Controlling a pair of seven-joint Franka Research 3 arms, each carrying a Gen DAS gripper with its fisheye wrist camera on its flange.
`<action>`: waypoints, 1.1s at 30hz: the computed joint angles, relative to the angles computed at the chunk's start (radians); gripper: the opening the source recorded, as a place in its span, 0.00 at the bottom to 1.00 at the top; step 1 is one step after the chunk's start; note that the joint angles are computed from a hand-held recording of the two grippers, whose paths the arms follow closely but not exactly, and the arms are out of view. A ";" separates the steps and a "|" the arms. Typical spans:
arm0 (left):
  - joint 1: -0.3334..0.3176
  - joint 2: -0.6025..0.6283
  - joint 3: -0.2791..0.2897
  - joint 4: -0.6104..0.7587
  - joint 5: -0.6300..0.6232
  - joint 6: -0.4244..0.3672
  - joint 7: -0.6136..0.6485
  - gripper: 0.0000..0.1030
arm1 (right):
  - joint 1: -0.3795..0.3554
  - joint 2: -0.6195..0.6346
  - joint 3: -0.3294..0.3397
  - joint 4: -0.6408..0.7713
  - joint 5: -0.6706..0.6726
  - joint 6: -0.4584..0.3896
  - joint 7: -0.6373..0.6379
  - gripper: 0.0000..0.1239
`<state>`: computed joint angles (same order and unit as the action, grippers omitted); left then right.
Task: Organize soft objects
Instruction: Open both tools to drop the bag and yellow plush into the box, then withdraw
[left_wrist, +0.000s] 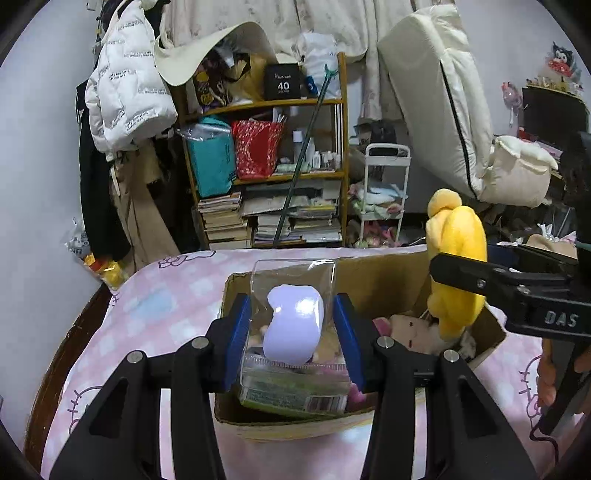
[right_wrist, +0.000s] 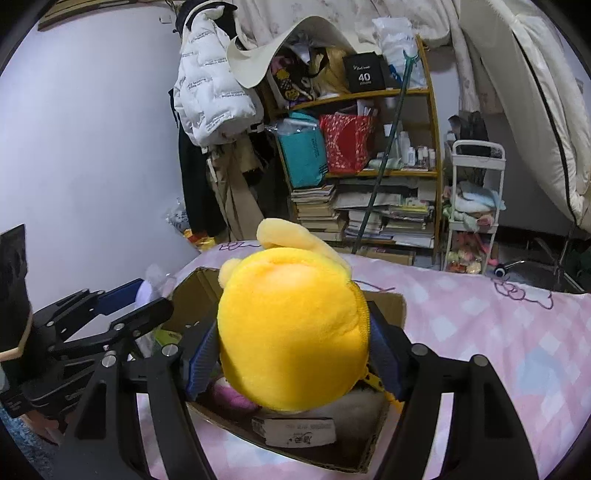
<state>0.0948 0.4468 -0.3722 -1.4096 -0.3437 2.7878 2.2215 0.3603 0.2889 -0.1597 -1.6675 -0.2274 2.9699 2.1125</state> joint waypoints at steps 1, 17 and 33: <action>-0.003 0.006 0.001 0.008 0.003 -0.003 -0.003 0.46 | 0.004 0.001 -0.005 0.000 -0.006 -0.001 0.005 0.62; -0.005 -0.043 0.043 -0.046 0.035 0.005 -0.122 0.67 | -0.013 -0.017 0.011 -0.023 0.056 -0.005 -0.023 0.71; 0.036 -0.287 0.051 -0.300 -0.126 0.131 0.004 0.98 | 0.068 -0.224 -0.054 -0.163 -0.535 -0.043 0.478 0.83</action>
<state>0.1313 0.1598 -0.3215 -1.7098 -0.4693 2.9193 2.2250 0.4284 0.0651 -0.2135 -1.8308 -0.7627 2.9266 2.5904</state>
